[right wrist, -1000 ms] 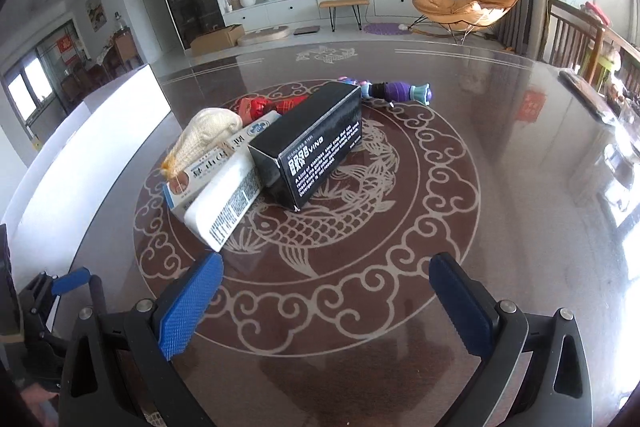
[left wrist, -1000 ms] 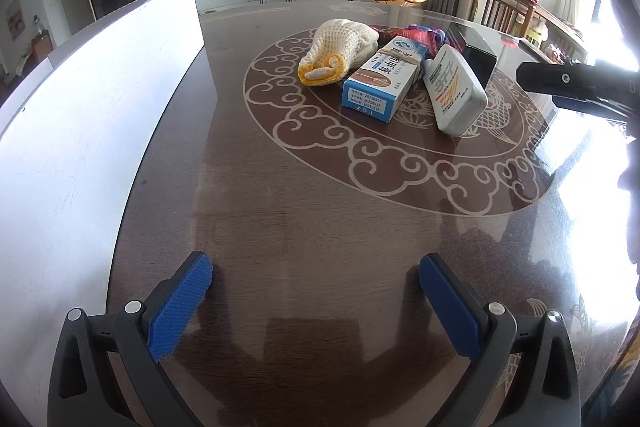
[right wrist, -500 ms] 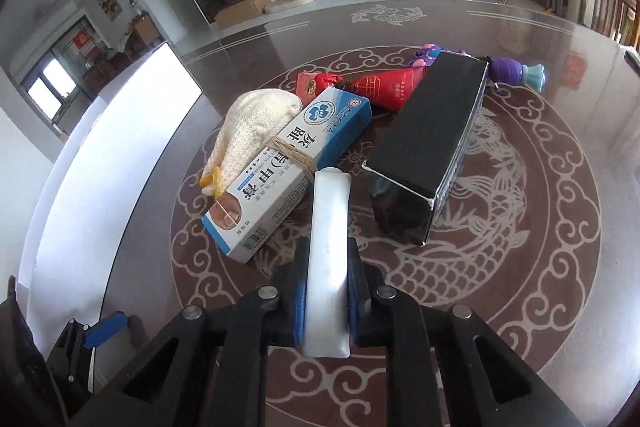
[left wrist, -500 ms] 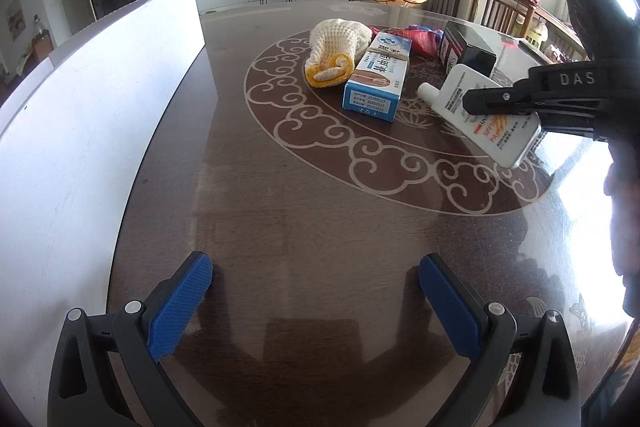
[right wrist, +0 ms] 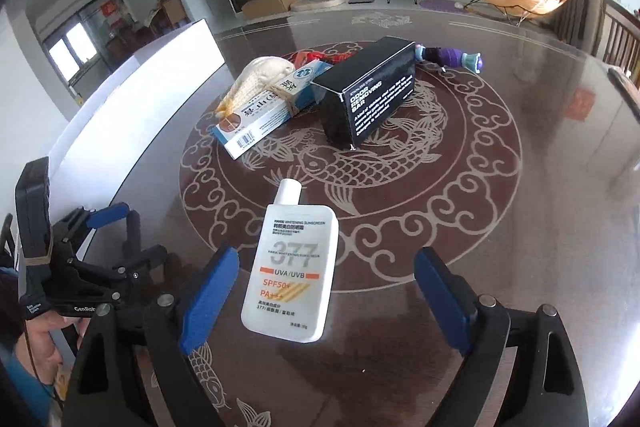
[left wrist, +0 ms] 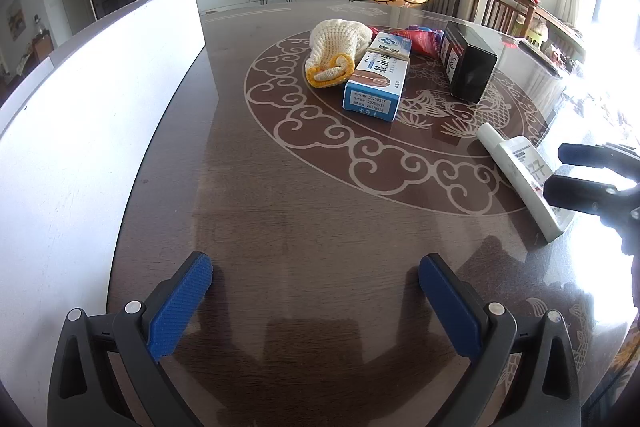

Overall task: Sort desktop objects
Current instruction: 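Grasp the white sunscreen tube with the right gripper, then lift the sunscreen tube with the right gripper and hold it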

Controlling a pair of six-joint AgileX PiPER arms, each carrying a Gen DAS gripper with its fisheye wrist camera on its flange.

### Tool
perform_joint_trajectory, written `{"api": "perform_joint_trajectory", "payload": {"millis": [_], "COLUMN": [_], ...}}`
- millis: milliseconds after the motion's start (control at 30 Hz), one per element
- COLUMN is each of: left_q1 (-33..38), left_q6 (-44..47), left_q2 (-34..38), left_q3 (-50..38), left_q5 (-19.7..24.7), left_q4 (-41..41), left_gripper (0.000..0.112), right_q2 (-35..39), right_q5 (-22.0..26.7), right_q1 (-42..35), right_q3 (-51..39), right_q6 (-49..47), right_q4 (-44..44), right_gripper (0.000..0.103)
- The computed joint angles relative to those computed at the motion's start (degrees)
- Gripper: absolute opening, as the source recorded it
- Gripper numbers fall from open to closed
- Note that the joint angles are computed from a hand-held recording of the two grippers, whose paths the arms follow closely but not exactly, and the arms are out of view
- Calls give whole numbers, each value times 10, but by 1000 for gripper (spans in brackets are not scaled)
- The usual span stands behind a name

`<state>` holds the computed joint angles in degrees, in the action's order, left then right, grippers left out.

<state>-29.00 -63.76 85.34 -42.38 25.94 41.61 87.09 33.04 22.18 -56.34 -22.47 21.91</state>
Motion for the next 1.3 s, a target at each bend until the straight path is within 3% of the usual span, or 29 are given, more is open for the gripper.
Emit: {"api": "perform_joint_trajectory", "payload": {"millis": [100,167,267,367,1300], "left_q1": [0,0,0,0,1], "left_q6": [0,0,-1,-1,0], "left_q2": [0,0,0,0,0], "left_q3": [0,0,1,1,1], "left_q5": [0,0,-1,-1,-3], "left_q4": [0,0,1,1,2], "left_gripper": [103,103,103,103,103], "right_q2": [26,38,36,31,42], "right_q5": [-41,-49,-58,-65,-91], "right_q1": [65,80,71,57,72], "right_q3": [2,4,14,24,28], "right_q6": [128,170,156,150,189], "right_q4": [-144,-190,-180,-175,-203], "right_gripper": [90,90,93,103,103]}}
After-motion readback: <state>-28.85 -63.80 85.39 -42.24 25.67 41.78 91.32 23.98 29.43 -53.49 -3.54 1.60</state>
